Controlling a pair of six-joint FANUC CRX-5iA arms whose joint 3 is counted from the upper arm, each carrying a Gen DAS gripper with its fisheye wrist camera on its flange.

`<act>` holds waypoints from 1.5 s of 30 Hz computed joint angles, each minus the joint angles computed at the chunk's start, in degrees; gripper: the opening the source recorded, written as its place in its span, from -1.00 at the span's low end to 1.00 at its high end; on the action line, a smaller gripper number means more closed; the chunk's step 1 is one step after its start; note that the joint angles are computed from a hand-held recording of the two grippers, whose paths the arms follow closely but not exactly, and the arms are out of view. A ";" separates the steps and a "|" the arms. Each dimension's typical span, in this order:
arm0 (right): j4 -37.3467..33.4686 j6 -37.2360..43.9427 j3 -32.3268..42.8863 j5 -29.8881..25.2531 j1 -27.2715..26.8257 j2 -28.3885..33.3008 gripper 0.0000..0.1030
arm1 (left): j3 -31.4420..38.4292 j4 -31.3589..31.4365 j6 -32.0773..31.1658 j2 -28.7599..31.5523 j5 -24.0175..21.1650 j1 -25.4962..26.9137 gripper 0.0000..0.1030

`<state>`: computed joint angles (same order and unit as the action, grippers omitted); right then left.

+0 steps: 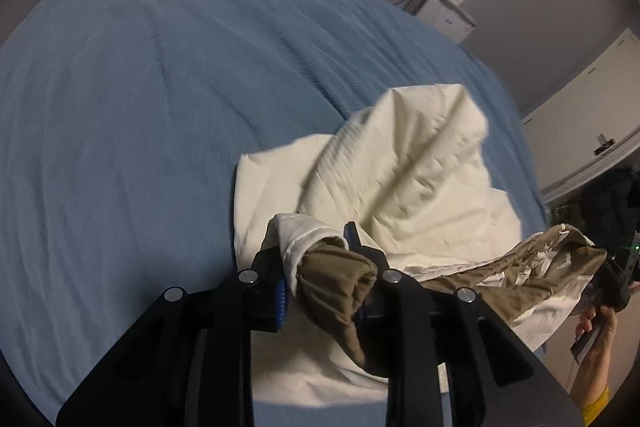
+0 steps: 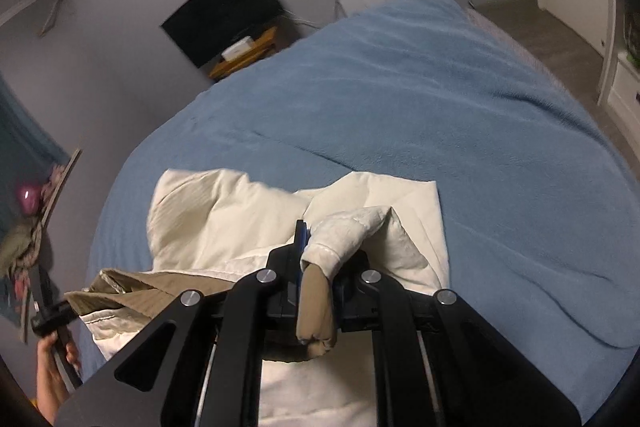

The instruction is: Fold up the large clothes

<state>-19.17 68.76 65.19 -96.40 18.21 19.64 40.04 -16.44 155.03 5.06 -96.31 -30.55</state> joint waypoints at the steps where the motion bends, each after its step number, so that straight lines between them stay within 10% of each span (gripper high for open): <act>1: 0.36 -0.58 0.32 0.15 0.17 1.07 -0.84 | 0.38 0.42 -1.20 0.86 -0.43 1.03 -0.53; 17: 2.42 -1.82 -3.94 2.12 1.51 5.89 -0.70 | -20.85 12.28 -0.76 -6.19 15.76 11.72 -0.13; 19: 0.43 -1.86 -4.71 2.40 0.65 5.00 -0.53 | -20.88 10.24 1.99 -7.54 15.38 10.68 0.87; 21: -0.36 -1.47 -6.10 3.15 0.27 3.30 0.19 | -20.21 7.38 3.73 -8.61 15.40 8.81 0.87; 24: 1.81 0.86 -11.30 7.27 0.97 -1.35 0.49 | -21.64 7.46 5.96 -10.70 17.02 7.18 0.87; 32: 7.16 7.38 -28.00 11.41 5.29 -15.59 0.63 | -5.69 -9.43 6.66 -1.36 -1.68 -12.06 0.87; 45: 21.71 11.14 -59.32 21.77 23.68 -37.74 0.66 | 13.83 -20.39 -2.19 18.64 -12.72 -29.77 0.87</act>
